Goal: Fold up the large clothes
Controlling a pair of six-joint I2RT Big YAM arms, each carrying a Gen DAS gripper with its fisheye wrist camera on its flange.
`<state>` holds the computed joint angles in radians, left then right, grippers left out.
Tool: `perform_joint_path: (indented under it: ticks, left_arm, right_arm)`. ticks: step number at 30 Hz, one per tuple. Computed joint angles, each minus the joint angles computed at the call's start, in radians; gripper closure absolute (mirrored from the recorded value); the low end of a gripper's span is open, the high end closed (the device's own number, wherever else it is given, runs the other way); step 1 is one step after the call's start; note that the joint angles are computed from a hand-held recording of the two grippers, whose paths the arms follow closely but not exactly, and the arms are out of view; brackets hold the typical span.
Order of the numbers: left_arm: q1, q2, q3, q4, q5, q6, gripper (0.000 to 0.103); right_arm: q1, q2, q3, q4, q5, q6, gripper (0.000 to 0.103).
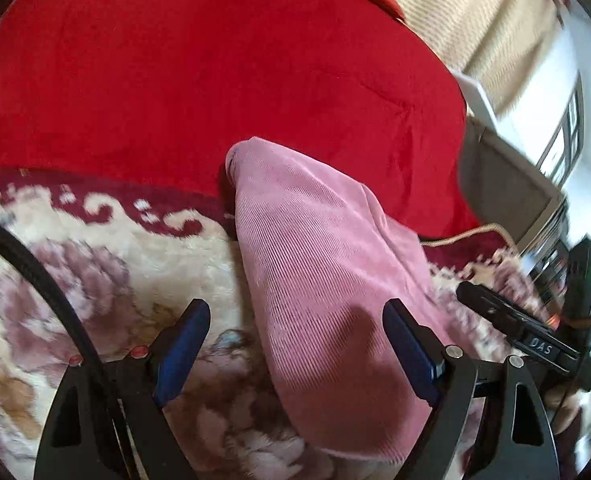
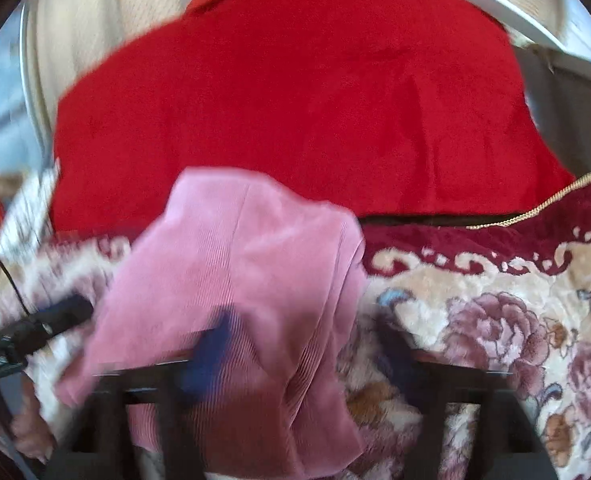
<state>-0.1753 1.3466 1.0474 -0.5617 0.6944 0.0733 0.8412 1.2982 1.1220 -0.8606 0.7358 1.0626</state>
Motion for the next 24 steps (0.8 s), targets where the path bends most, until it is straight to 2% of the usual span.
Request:
perform_joint_path:
  ticks: [2, 4, 9, 12, 16, 19, 24]
  left_arm:
    - [-0.002, 0.051, 0.047, -0.079, 0.046, 0.018, 0.015]
    - [-0.008, 0.089, 0.081, -0.149, 0.078, 0.047, 0.015]
    - [-0.004, 0.156, 0.136, -0.246, 0.183, 0.068, 0.015]
    - [-0.006, 0.192, 0.168, -0.307, 0.217, 0.107, 0.015]
    - [-0.004, 0.237, 0.205, -0.386, 0.256, 0.134, 0.013]
    - [-0.005, 0.269, 0.236, -0.448, 0.276, 0.163, 0.011]
    - [-0.007, 0.326, 0.284, -0.547, 0.319, 0.207, 0.01]
  right_arm:
    - [-0.024, -0.055, -0.055, 0.088, -0.04, -0.02, 0.014]
    - [-0.069, -0.093, -0.103, 0.162, -0.136, -0.022, 0.014]
    - [-0.237, -0.176, -0.274, 0.425, -0.476, 0.009, 0.014]
    - [-0.303, -0.187, -0.345, 0.537, -0.622, 0.06, 0.014]
    - [-0.342, -0.132, -0.349, 0.598, -0.747, 0.049, 0.014]
    - [-0.37, -0.07, -0.338, 0.672, -0.85, 0.028, 0.014]
    - [-0.396, -0.012, -0.342, 0.794, -0.923, 0.044, 0.014]
